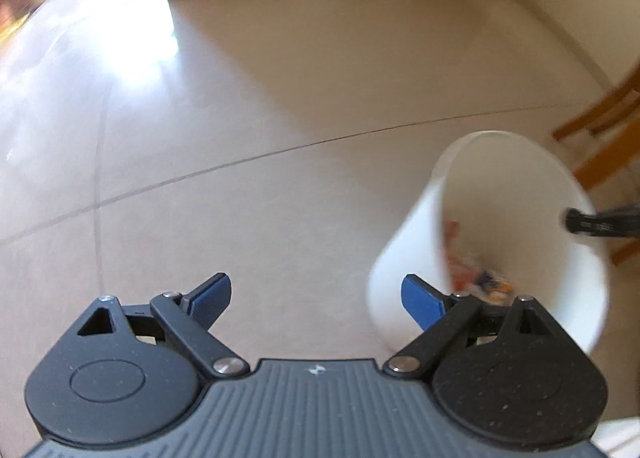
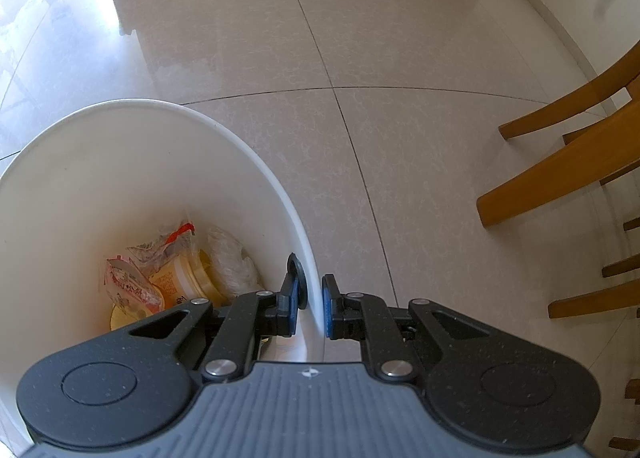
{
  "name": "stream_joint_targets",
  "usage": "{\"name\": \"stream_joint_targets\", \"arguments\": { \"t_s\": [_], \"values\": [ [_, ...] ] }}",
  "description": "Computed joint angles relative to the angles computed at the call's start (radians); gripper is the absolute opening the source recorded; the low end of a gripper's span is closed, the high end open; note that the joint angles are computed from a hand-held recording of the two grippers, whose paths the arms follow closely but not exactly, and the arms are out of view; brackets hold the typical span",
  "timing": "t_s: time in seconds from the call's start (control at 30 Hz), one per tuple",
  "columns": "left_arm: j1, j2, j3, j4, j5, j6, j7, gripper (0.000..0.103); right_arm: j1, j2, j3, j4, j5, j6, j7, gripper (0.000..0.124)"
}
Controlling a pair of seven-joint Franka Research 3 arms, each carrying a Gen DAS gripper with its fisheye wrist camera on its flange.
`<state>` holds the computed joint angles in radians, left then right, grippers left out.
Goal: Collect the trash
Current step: 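Return the left tool to the floor and grasp the clear plastic cup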
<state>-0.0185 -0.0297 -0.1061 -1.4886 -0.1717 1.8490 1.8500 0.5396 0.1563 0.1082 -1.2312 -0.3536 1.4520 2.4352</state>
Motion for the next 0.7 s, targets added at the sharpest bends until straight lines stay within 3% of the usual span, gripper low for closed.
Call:
{"name": "stream_joint_targets", "arguments": {
  "t_s": [0.27, 0.7],
  "values": [
    [0.043, 0.037, 0.022, -0.097, 0.171, 0.114, -0.162, 0.092, 0.007, 0.016, -0.002, 0.022, -0.008, -0.015, -0.004, 0.015],
    [0.153, 0.133, 0.069, -0.184, 0.225, 0.248, -0.297, 0.092, 0.021, 0.030, -0.007, 0.041, -0.022, -0.032, -0.010, 0.015]
  ]
}}
